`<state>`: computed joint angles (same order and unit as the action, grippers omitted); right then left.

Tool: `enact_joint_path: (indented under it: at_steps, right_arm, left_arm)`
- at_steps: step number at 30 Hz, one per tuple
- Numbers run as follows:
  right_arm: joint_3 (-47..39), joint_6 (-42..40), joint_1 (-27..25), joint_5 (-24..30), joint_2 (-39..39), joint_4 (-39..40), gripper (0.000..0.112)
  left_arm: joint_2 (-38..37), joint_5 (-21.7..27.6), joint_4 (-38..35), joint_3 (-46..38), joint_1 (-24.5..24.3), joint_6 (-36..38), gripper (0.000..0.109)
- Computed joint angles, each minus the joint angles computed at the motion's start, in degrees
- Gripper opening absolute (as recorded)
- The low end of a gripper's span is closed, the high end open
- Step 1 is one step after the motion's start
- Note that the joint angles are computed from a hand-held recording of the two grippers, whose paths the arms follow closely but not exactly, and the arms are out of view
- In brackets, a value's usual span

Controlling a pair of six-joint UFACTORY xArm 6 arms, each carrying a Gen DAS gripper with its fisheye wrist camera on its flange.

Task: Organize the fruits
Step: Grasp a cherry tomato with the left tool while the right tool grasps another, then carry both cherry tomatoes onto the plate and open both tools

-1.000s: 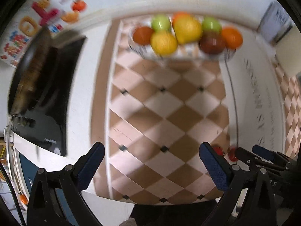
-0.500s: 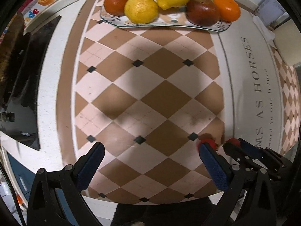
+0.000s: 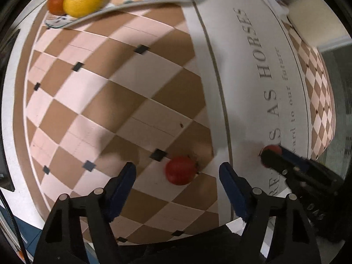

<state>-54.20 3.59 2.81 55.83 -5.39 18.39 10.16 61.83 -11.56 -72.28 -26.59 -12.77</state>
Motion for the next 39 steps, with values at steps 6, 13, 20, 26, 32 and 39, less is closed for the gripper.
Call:
enact_joint_path:
  at_steps: [6,13,20,26,32,39]
  right_arm:
    - [-0.5,-0.1,-0.9,0.0,-0.3,-0.4,0.034]
    - [-1.8,-0.3,-0.9,-0.1,0.5,-0.4,0.034]
    - [-4.0,-1.7,-0.8,0.2,1.2,1.0,0.034]
    - [-9.7,-4.2,1.2,-1.0,4.8,5.7,0.034]
    - [-20.7,-7.1,6.1,-3.8,13.3,13.5,0.034]
    - [-36.2,-6.7,11.1,-5.1,26.5,15.9,0.034]
  left_arm:
    - [2.0,0.4,-0.4,-1.3,-1.0,0.3,0.049]
    - [2.5,-1.1,-0.1,-1.5,-1.1,-0.1,0.030]
    - [0.5,-1.2,-2.4,-1.6,2.1,1.0,0.029]
    - [-2.3,-1.8,-4.6,-4.4,7.5,1.1,0.029]
    - [-0.1,-2.4,-6.1,-11.2,14.8,0.7,0.029]
    - [8.9,-0.5,-7.1,-22.0,21.0,-1.1,0.029]
